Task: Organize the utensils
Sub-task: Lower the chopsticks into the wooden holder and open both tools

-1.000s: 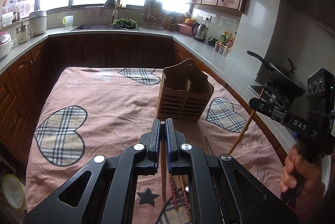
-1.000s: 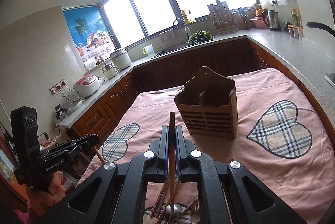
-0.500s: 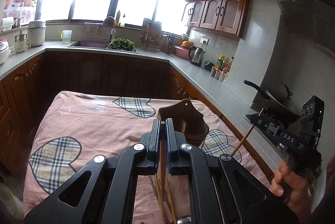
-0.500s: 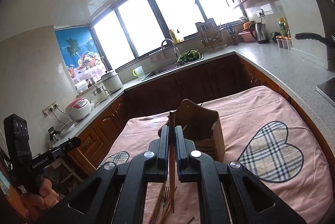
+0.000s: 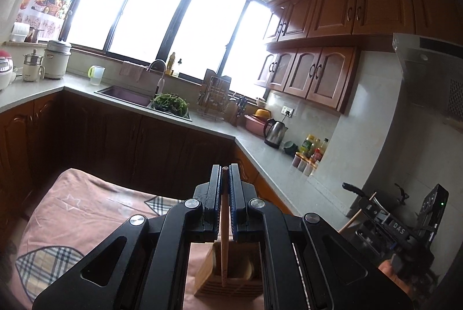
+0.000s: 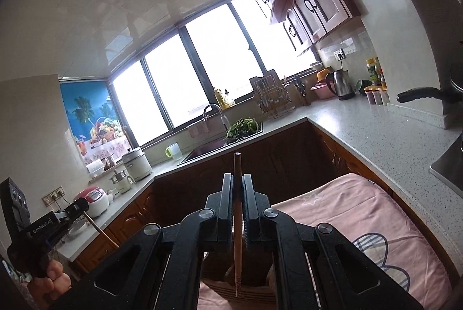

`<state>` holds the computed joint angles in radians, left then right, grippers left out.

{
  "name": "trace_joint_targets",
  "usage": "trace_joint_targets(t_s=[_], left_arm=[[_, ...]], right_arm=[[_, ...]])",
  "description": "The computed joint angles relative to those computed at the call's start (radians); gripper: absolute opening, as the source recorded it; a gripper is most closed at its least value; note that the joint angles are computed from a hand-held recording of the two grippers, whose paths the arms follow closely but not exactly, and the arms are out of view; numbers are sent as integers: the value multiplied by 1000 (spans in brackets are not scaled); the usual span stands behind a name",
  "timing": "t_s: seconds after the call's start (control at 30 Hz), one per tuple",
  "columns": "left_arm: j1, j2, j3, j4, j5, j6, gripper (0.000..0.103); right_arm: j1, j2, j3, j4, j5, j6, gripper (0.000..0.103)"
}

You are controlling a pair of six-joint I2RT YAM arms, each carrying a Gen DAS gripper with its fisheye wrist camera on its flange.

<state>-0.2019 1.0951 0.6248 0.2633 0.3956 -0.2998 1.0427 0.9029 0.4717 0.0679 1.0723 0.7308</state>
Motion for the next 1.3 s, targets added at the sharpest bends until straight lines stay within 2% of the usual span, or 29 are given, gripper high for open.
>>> trace_joint_targets(t_s=[0.13, 0.33, 0.47, 0.6, 0.83, 0.93, 1.2, 1.23, 1.3], left_arm=[[-25, 159, 47, 114, -25, -53, 4], [-95, 381, 99, 219, -92, -87, 4], [-146, 474, 90, 304, -151, -92, 4], [-188, 537, 90, 348, -206, -69, 4], [-228, 630, 122, 353, -241, -36, 5], [-230, 642, 119, 359, -252, -29, 5], [-225, 633, 149, 291, -236, -4, 5], [-225, 631, 151, 284, -236, -2, 7], [-222, 620, 149, 268, -234, -5, 18]], right_arm=[[-122, 62, -19, 112, -90, -63, 5], [-238, 224, -90, 317, -211, -62, 5], [-277, 351, -124, 450, -261, -37, 5], [-307, 431, -136, 513, -307, -7, 5], [-337, 495, -141, 550, -349, 21, 6], [-344, 479, -143, 532, -357, 25, 6], [-357, 450, -127, 463, -395, 44, 11], [-357, 448, -125, 458, -398, 44, 11], [-358, 442, -122, 442, -405, 51, 14]])
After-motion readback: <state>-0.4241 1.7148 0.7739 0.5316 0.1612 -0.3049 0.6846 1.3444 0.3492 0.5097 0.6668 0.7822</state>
